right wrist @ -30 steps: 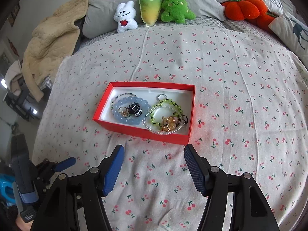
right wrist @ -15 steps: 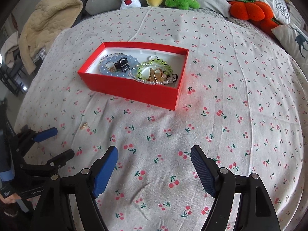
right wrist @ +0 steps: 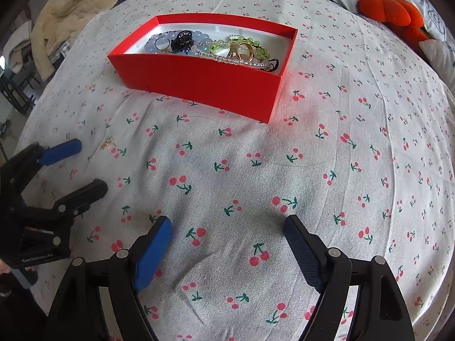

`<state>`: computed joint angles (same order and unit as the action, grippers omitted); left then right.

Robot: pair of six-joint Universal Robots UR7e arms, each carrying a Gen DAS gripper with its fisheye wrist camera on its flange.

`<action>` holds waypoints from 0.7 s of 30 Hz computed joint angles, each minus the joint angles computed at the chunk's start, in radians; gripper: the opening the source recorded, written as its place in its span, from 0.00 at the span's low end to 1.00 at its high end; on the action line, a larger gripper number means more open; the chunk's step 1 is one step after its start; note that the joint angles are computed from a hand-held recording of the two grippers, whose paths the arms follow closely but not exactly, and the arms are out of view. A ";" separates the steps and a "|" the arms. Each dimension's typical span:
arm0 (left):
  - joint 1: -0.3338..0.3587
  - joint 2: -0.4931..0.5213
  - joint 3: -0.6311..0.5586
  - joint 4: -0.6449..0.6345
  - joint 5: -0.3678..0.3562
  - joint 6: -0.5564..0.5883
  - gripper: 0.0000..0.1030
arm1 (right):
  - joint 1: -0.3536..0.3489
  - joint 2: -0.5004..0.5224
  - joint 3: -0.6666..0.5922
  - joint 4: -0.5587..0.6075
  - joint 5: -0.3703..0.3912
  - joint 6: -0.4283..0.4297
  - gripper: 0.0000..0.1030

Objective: Organize jewelry
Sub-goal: 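Move the left tool to the small gold earring and close on it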

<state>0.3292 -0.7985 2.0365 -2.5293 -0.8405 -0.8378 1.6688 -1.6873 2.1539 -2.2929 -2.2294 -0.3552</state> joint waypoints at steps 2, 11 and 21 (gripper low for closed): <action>0.006 0.006 -0.007 -0.010 -0.003 0.007 0.58 | -0.001 0.001 0.002 -0.003 0.001 -0.003 0.81; 0.014 0.027 -0.040 0.009 -0.007 0.015 0.33 | -0.002 0.001 0.006 -0.013 -0.001 -0.022 0.82; 0.021 0.033 -0.065 0.054 -0.009 -0.011 0.08 | 0.002 0.003 0.010 -0.019 -0.009 -0.011 0.83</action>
<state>0.3503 -0.7656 1.9711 -2.4752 -0.8493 -0.8492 1.6709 -1.6841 2.1636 -2.3117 -2.2383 -0.3662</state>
